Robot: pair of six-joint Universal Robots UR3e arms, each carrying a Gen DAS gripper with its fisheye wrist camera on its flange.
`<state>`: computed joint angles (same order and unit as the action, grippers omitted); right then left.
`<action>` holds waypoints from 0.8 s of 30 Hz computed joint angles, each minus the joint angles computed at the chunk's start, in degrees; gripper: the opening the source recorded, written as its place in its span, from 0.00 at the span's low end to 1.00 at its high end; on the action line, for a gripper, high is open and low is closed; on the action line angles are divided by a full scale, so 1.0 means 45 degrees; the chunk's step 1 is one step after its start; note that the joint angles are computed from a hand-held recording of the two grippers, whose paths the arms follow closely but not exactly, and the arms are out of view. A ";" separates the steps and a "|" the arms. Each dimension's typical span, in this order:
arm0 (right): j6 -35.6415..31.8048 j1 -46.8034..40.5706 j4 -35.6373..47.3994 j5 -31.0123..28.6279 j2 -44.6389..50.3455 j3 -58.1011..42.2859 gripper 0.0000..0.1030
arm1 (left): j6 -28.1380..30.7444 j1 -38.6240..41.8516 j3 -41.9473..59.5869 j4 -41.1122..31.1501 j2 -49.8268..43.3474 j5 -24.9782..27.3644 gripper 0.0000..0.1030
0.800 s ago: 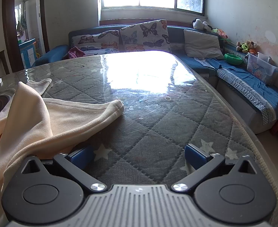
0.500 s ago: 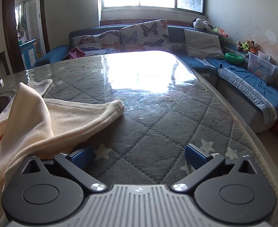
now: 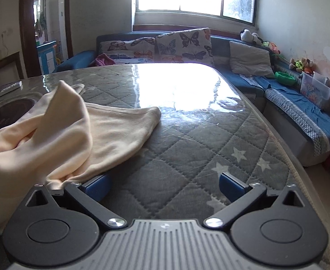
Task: Fold clothes
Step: 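Move both grippers toward the crumpled cream sweatshirt on the table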
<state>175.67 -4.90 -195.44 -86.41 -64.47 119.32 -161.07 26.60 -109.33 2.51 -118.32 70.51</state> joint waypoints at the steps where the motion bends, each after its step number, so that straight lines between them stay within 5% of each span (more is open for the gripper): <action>1: -0.0019 0.0069 -0.0026 0.0017 -0.0160 0.0155 1.00 | 0.0011 0.0005 -0.0089 -0.0003 0.0079 0.0038 1.00; 24: 0.0410 0.1870 -0.1143 0.0087 -0.1323 0.1906 1.00 | 0.0479 0.0487 -0.2348 0.0157 0.2241 -0.0042 1.00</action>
